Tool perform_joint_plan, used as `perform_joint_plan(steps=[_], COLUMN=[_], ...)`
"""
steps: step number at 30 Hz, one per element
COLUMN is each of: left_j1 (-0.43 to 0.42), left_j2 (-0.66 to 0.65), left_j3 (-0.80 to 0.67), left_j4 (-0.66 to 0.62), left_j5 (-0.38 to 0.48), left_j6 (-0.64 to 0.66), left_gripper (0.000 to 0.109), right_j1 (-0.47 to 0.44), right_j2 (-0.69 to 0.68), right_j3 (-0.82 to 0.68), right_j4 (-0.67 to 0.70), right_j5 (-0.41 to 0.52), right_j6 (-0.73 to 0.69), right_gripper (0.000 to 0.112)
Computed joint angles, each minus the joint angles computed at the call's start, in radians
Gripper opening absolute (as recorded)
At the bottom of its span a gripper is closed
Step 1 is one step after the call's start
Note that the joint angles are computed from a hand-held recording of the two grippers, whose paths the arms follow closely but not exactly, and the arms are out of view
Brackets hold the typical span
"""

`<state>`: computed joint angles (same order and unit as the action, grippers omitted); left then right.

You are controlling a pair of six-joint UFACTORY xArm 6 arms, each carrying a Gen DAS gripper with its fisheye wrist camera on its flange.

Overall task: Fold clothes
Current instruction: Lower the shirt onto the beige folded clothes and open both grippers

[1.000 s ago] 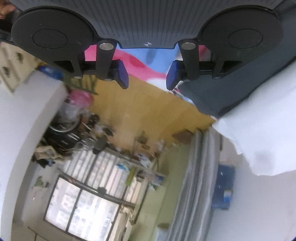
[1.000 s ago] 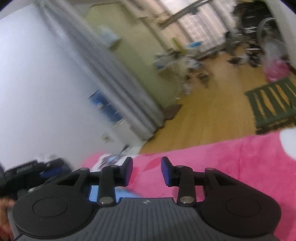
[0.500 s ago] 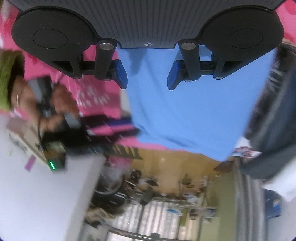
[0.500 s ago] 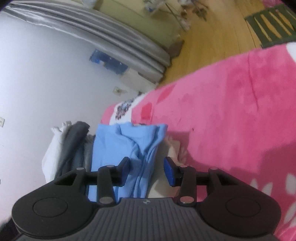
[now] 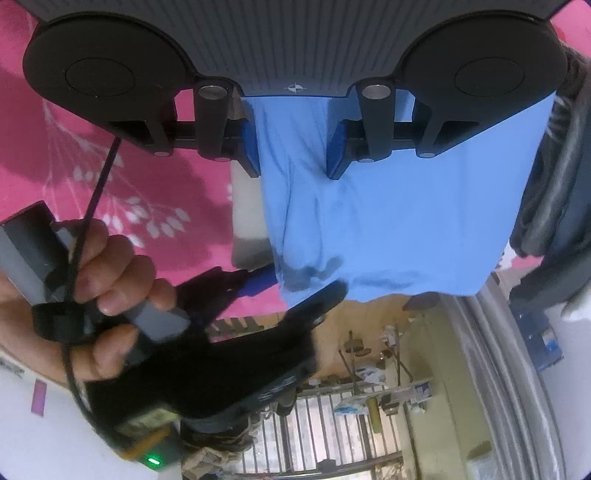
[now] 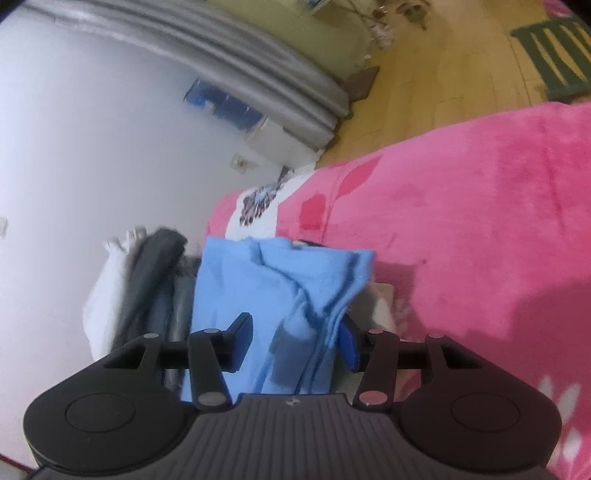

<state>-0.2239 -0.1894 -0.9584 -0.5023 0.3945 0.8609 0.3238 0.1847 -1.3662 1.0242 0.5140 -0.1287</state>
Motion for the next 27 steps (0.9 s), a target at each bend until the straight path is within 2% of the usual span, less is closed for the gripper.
perform_joint_plan(steps=[1,3,6,9,13,19,21,24,27], left_j1=[-0.006,-0.012,-0.004,0.002,0.0,-0.024,-0.03,-0.033,-0.034], left_j2=[0.002,0.003,0.0,0.004,0.023,0.057,0.055,0.041,0.043], left_j3=[0.004,0.016,0.016,-0.01,-0.053,-0.055,-0.044,-0.037,-0.038], left_j4=[0.017,0.047,0.041,0.032,-0.013,-0.031,-0.052,-0.094,-0.097], left_j5=[-0.019,-0.051,-0.061,-0.04,-0.039,-0.049,-0.056,-0.057,-0.046], left_j6=[-0.003,-0.011,-0.003,0.003,0.05,0.097,0.116,0.171,0.185], left_gripper=[0.031,0.021,0.012,0.011,0.011,0.011,0.011,0.011,0.011], right_j1=[0.006,0.016,0.033,0.045,0.043,0.044,0.049,0.077,0.102], right_j2=[0.007,0.012,0.005,-0.007,-0.013,-0.015,-0.032,-0.07,-0.085], right_j3=[-0.01,-0.018,-0.016,-0.015,-0.033,0.02,0.068,0.132,0.177], right_j4=[-0.048,-0.13,-0.206,-0.254,-0.254,-0.392,-0.363,-0.214,-0.219], right_j5=[-0.002,-0.013,-0.042,-0.075,-0.107,-0.172,-0.217,-0.326,-0.413], right_j6=[0.022,0.052,0.059,0.059,0.051,0.146,0.135,0.019,0.028], right_gripper=[0.044,0.022,0.013,0.012,0.012,0.012,0.012,0.012,0.012])
